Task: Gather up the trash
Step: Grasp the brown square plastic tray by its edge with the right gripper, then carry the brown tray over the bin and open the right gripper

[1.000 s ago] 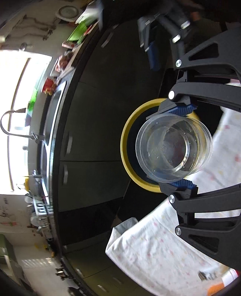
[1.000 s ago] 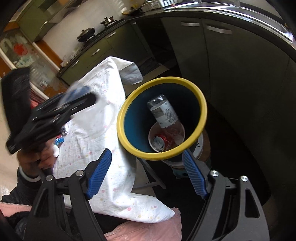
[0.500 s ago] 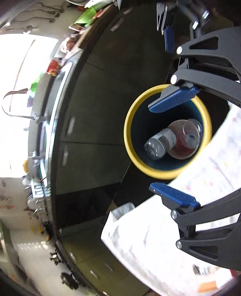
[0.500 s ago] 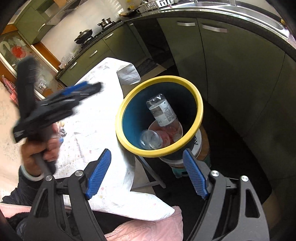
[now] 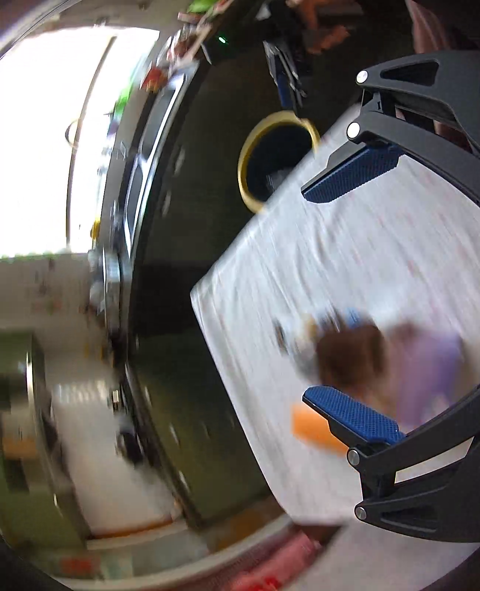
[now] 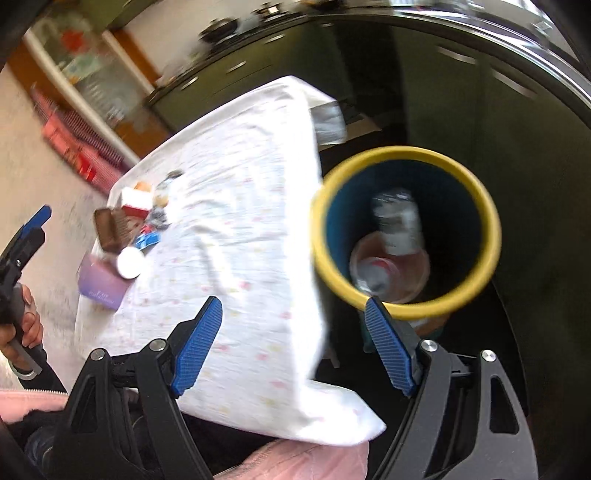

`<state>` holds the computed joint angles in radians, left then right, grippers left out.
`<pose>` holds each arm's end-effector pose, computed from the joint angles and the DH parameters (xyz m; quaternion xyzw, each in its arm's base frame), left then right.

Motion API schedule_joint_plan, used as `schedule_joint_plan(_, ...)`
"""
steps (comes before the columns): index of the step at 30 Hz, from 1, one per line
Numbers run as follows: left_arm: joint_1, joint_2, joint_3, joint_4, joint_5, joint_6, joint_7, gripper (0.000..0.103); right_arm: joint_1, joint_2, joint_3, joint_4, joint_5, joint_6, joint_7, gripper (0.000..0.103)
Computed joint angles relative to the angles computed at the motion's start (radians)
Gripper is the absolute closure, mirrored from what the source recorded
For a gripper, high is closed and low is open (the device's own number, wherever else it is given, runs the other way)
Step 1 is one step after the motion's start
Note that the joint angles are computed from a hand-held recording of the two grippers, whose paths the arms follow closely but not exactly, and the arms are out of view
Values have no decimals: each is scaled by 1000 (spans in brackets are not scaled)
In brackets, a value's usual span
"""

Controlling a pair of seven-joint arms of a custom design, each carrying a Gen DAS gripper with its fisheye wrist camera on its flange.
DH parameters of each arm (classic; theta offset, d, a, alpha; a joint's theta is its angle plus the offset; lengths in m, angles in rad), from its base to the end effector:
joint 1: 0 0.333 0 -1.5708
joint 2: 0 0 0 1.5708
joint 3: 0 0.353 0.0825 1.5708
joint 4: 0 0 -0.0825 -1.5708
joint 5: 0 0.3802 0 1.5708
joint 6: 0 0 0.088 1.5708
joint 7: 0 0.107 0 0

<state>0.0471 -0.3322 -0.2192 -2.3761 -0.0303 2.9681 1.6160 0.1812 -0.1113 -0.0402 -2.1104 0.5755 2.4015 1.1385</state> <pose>0.4705 -0.0929 0.5955 -0.5627 0.6978 -0.3153 0.3115 0.5404 0.0798 0.5471 -0.7446 0.5962 -0.0152 0.2999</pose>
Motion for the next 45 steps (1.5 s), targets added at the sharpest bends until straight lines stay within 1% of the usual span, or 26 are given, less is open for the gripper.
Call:
schedule_joint_plan(2, 108, -78, -33, -77, 57, 6, -70, 5, 20, 22, 22, 33, -11, -18, 2, 28)
schedule_joint_plan(3, 137, -106, -34, -105, 67, 4, -87, 5, 29, 33, 33, 47, -18, -23, 5, 28)
schedule_joint_plan(6, 170, -176, 4, -189, 61, 15, -86, 5, 64, 69, 72, 99, -45, -42, 6, 28)
schedule_joint_plan(7, 175, -187, 14, -203, 54, 16, -80, 5, 78, 81, 87, 118, -62, -45, 3, 28)
schedule_joint_plan(9, 171, -218, 56, -245, 30, 18, -52, 5, 103, 103, 112, 155, -91, -51, 1, 28)
schedule_joint_plan(11, 181, -233, 70, -270, 9, 22, -35, 5, 121, 128, 129, 194, -111, -64, 6, 28)
schedule_joint_plan(14, 200, -253, 89, -303, -14, 29, -4, 5, 149, 167, 156, 250, -147, -44, 48, 28)
schedule_joint_plan(15, 213, -262, 83, -315, -18, 33, -1, 5, 159, 181, 164, 265, -163, -24, 69, 28)
schedule_joint_plan(16, 219, -268, 88, -327, -23, 41, 10, 5, 169, 194, 171, 276, -184, 2, 96, 29)
schedule_joint_plan(17, 224, -272, 91, -333, -29, 45, 19, 5, 177, 206, 177, 282, -199, 29, 120, 36)
schedule_joint_plan(18, 228, -273, 93, -337, -36, 49, 25, 5, 180, 217, 181, 290, -204, 42, 133, 40)
schedule_joint_plan(19, 226, -274, 101, -341, -45, 54, 36, 5, 185, 236, 186, 306, -209, 51, 158, 48)
schedule_joint_plan(20, 219, -277, 112, -346, -55, 57, 48, 5, 187, 250, 191, 319, -209, 49, 179, 53)
schedule_joint_plan(21, 213, -279, 122, -350, -66, 60, 59, 5, 187, 261, 196, 327, -205, 51, 192, 55)
schedule_joint_plan(23, 215, -274, 123, -345, -82, 60, 72, 5, 185, 279, 203, 334, -200, 62, 217, 64)
schedule_joint_plan(25, 216, -276, 129, -348, -96, 61, 86, 5, 189, 301, 208, 346, -211, 72, 254, 67)
schedule_joint_plan(27, 216, -276, 132, -349, -109, 61, 95, 5, 191, 316, 210, 355, -229, 85, 292, 68)
schedule_joint_plan(29, 204, -273, 149, -353, -128, 63, 108, 5, 188, 327, 216, 362, -232, 101, 314, 69)
schedule_joint_plan(36, 199, -267, 152, -358, -161, 61, 133, 5, 195, 363, 221, 393, -304, 116, 402, 75)
schedule_joint_plan(37, 199, -268, 152, -360, -163, 64, 136, 5, 194, 365, 223, 393, -307, 121, 408, 78)
schedule_joint_plan(39, 200, -270, 149, -362, -169, 67, 138, 5, 191, 369, 227, 395, -313, 125, 414, 88)
schedule_joint_plan(40, 200, -270, 149, -362, -171, 67, 139, 5, 189, 370, 230, 394, -311, 130, 413, 96)
schedule_joint_plan(41, 201, -270, 147, -362, -172, 67, 140, 5, 187, 369, 232, 392, -312, 134, 412, 99)
schedule_joint_plan(45, 208, -269, 140, -359, -173, 62, 141, 5, 181, 345, 238, 361, -308, 183, 399, 99)
